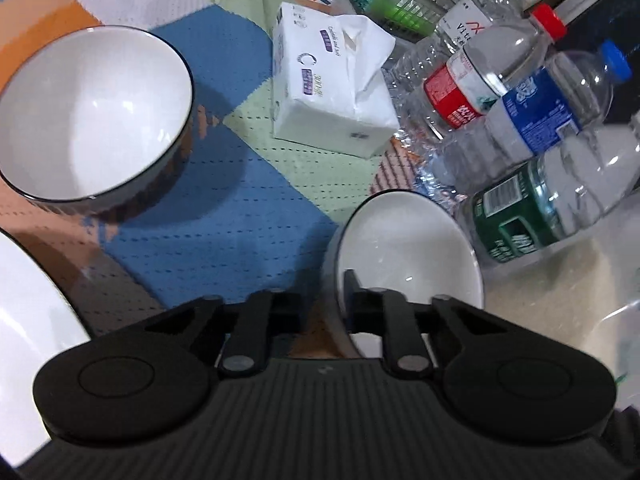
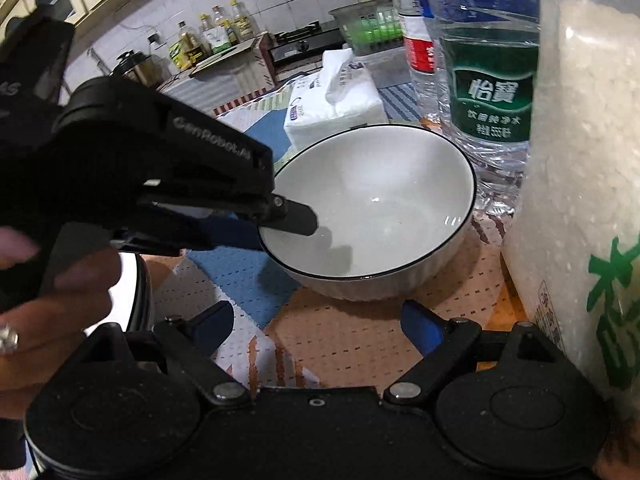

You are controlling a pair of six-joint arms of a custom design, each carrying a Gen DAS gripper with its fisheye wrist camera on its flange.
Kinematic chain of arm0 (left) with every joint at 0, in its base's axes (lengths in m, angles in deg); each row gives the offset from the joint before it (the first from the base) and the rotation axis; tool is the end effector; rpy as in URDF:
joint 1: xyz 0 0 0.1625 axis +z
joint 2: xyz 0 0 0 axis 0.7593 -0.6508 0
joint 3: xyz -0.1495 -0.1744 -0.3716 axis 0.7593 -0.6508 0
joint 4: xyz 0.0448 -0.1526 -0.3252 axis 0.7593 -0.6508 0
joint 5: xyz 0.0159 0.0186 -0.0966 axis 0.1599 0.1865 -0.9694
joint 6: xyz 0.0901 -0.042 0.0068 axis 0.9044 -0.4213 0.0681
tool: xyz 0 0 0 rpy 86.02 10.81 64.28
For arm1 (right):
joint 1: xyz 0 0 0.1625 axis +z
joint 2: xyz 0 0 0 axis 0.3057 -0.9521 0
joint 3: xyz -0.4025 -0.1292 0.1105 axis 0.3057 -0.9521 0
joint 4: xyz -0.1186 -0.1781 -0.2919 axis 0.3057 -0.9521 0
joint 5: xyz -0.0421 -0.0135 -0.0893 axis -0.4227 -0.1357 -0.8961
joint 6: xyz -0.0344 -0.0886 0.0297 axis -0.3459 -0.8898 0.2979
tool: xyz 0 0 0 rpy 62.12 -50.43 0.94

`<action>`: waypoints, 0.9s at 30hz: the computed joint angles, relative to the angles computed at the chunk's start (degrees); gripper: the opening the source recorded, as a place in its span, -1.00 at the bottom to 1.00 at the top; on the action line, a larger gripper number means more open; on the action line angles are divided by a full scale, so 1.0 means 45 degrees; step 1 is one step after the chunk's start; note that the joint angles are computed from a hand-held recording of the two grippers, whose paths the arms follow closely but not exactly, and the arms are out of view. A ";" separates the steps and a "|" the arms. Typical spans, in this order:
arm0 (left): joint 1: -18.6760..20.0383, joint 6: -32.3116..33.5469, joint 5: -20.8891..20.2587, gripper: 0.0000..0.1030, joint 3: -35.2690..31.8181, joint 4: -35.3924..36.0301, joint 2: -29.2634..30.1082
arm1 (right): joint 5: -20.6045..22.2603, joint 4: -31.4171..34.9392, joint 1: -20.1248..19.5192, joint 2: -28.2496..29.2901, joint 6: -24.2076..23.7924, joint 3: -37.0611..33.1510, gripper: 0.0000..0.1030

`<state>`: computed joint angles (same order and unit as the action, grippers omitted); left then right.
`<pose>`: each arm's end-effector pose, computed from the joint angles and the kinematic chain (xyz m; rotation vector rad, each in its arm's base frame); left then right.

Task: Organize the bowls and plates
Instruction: 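Carry the held bowl with both grippers over another white bowl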

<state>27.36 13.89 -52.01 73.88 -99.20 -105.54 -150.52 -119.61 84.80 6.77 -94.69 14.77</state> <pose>0.0121 -0.6927 0.2141 -0.0638 2.7718 -0.7522 0.2340 -0.5798 -0.1322 0.6374 -2.6018 0.7963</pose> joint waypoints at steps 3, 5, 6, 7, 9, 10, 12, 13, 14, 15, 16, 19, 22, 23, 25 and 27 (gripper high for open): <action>-0.0205 0.0080 0.0529 -0.82 -0.0123 0.0481 -0.0003 | 0.0017 -0.0048 0.0003 0.0011 -0.0255 0.0048 0.80; -0.0264 -0.0130 0.0687 -0.82 -0.0344 0.1257 -0.0077 | 0.0023 -0.0179 0.0005 0.0012 -0.0316 0.0134 0.80; -0.0251 -0.0256 0.0673 -0.82 -0.0455 0.1607 -0.0117 | 0.0008 -0.0211 0.0009 0.0022 -0.0304 0.0130 0.80; -0.0230 -0.0393 0.0578 -0.82 -0.0501 0.1914 -0.0222 | -0.0006 -0.0227 0.0012 0.0035 -0.0289 0.0108 0.80; -0.0230 -0.0504 0.0554 -0.82 -0.0519 0.2250 -0.0397 | 0.0002 -0.0212 -0.0006 0.0052 -0.0272 0.0036 0.80; -0.0231 -0.0492 0.0540 -0.82 -0.0476 0.2261 -0.0479 | -0.0043 -0.0196 0.0008 0.0052 -0.0233 0.0018 0.79; -0.0262 -0.0448 0.0497 -0.81 -0.0381 0.2346 -0.0703 | -0.0255 -0.0116 0.0079 0.0047 -0.0122 -0.0030 0.77; -0.0288 -0.0413 0.0458 -0.81 -0.0343 0.2467 -0.0833 | -0.0353 -0.0054 0.0130 0.0064 -0.0088 -0.0111 0.76; -0.0316 -0.0382 0.0420 -0.82 -0.0266 0.2522 -0.0980 | -0.0410 -0.0051 0.0188 0.0095 -0.0122 -0.0202 0.75; -0.0333 -0.0355 0.0337 -0.82 -0.0195 0.2571 -0.1127 | -0.0441 -0.0186 0.0275 0.0098 -0.0260 -0.0197 0.75; -0.0340 -0.0365 0.0203 -0.82 -0.0126 0.2663 -0.1304 | -0.0482 -0.0320 0.0380 0.0087 -0.0524 -0.0169 0.75; -0.0367 -0.0512 -0.0297 -0.81 0.0182 0.2856 -0.1942 | -0.0719 -0.1209 0.0769 0.0152 -0.1866 -0.0052 0.77; -0.0583 -0.0464 -0.0351 -0.80 0.0802 0.2688 -0.2634 | -0.0577 -0.1843 0.1048 0.0011 -0.2879 0.0273 0.79; -0.0650 -0.0470 -0.0346 -0.80 0.0972 0.2694 -0.2833 | -0.0408 -0.1907 0.1080 -0.0110 -0.3047 0.0442 0.81; -0.0792 -0.0646 -0.0295 -0.80 0.1252 0.2927 -0.3246 | -0.0064 -0.2029 0.1165 -0.0344 -0.3394 0.0802 0.84; -0.0895 -0.0962 -0.0260 -0.80 0.1486 0.3193 -0.3610 | 0.0149 -0.2025 0.1249 -0.0580 -0.3834 0.1134 0.87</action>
<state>23.33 9.56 -53.18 80.57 -84.83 -121.79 -149.84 -128.73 90.42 4.16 -111.94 19.87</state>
